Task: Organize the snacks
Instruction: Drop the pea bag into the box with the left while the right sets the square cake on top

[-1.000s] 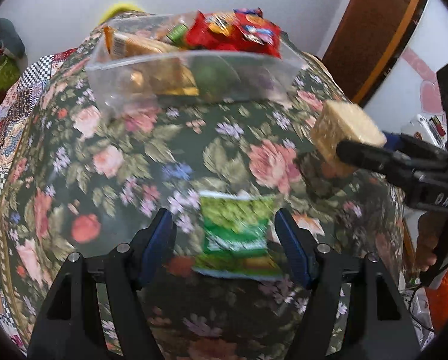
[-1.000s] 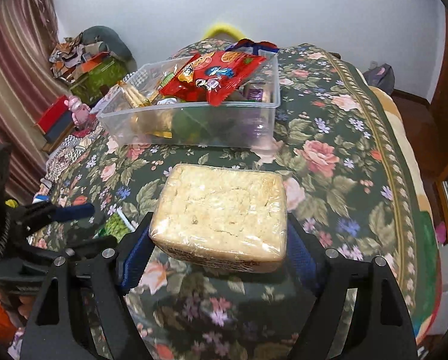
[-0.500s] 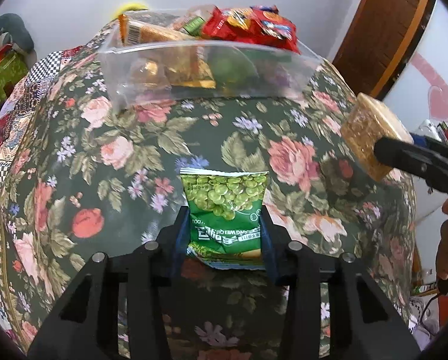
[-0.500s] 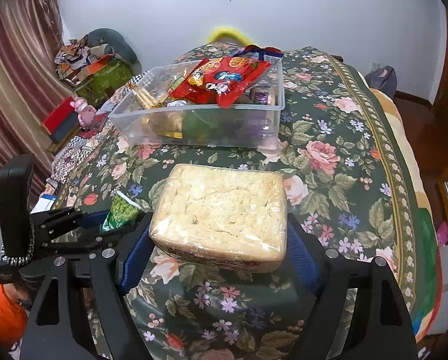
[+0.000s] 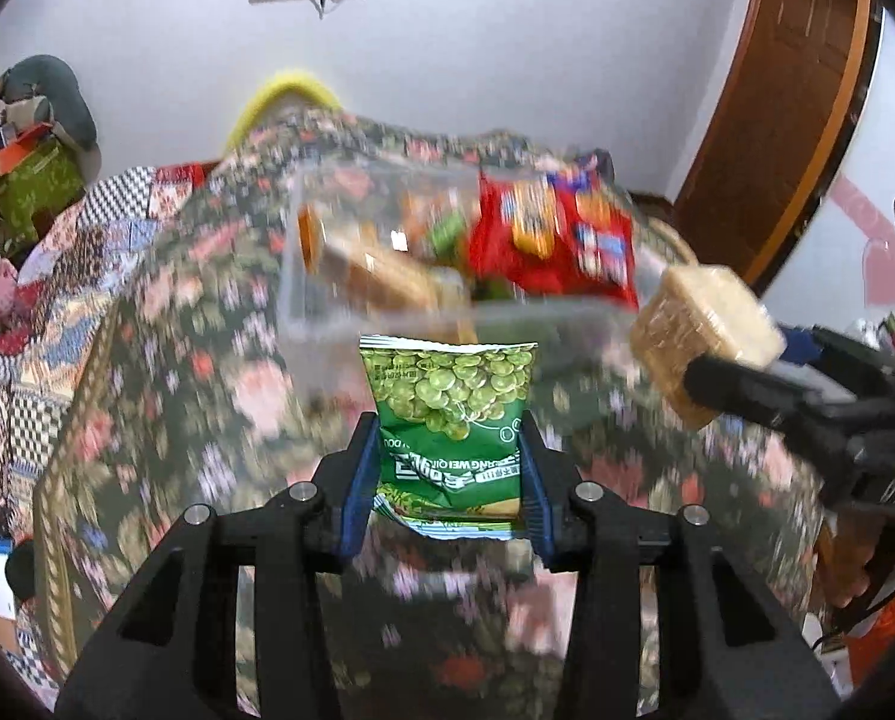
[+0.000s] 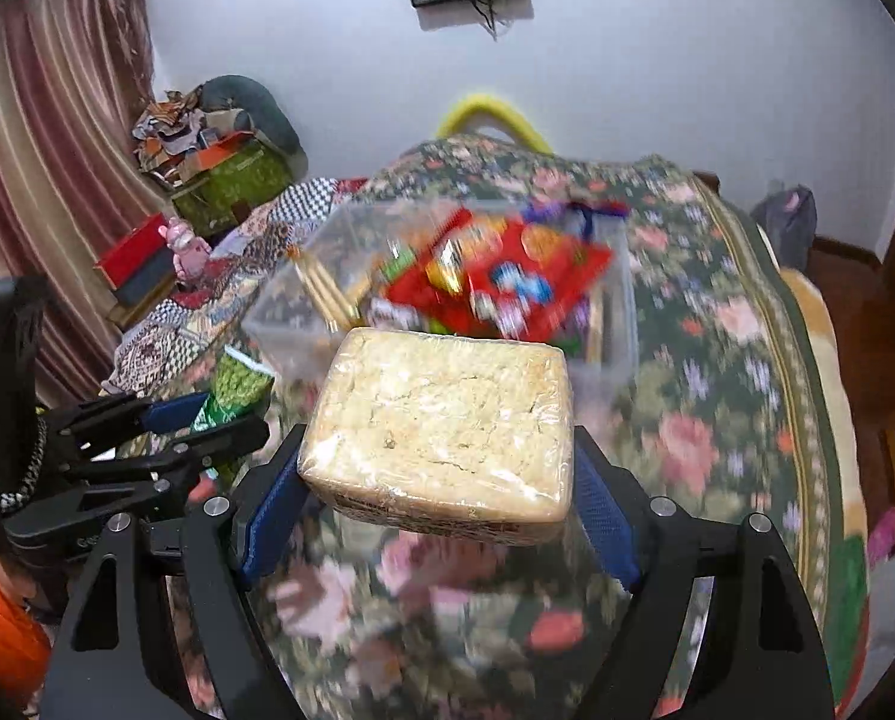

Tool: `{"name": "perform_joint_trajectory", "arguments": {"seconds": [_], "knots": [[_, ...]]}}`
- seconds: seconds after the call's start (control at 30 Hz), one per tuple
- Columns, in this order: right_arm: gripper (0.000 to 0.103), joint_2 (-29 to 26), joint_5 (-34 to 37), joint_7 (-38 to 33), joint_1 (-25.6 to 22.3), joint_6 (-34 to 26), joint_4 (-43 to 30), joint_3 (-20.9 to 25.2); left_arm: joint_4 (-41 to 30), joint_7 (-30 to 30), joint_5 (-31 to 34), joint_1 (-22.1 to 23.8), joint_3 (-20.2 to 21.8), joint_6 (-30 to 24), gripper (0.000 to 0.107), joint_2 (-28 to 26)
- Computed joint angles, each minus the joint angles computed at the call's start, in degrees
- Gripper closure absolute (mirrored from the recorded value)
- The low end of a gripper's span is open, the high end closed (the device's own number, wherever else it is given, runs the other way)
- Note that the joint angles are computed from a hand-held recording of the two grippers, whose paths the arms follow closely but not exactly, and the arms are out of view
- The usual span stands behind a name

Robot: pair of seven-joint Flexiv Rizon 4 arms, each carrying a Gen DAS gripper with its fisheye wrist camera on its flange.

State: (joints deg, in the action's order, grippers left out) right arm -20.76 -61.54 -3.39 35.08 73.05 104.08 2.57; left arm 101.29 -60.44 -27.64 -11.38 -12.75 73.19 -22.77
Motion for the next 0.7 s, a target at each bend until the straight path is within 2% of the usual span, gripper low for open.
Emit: {"name": "perform_joint_trajectory", "arguments": {"seconds": [0.23, 0.57, 0.7], "knots": [[0.024, -4.2, 1.6, -4.0, 0.3, -0.4, -7.3, -1.5, -9.4, -3.3, 3.4, -1.0, 1.7, 0.3, 0.064, -4.9], [0.024, -10.2, 10.4, -15.0, 1.3, -2.9, -16.4, -2.7, -23.7, -9.1, 9.1, -2.3, 4.7, -5.4, 0.064, -13.5], [0.023, -11.8, 14.6, -19.3, 1.4, -3.6, -18.8, -2.6, -27.2, -9.9, 10.1, -2.0, 4.6, -7.8, 0.064, -15.8]]}}
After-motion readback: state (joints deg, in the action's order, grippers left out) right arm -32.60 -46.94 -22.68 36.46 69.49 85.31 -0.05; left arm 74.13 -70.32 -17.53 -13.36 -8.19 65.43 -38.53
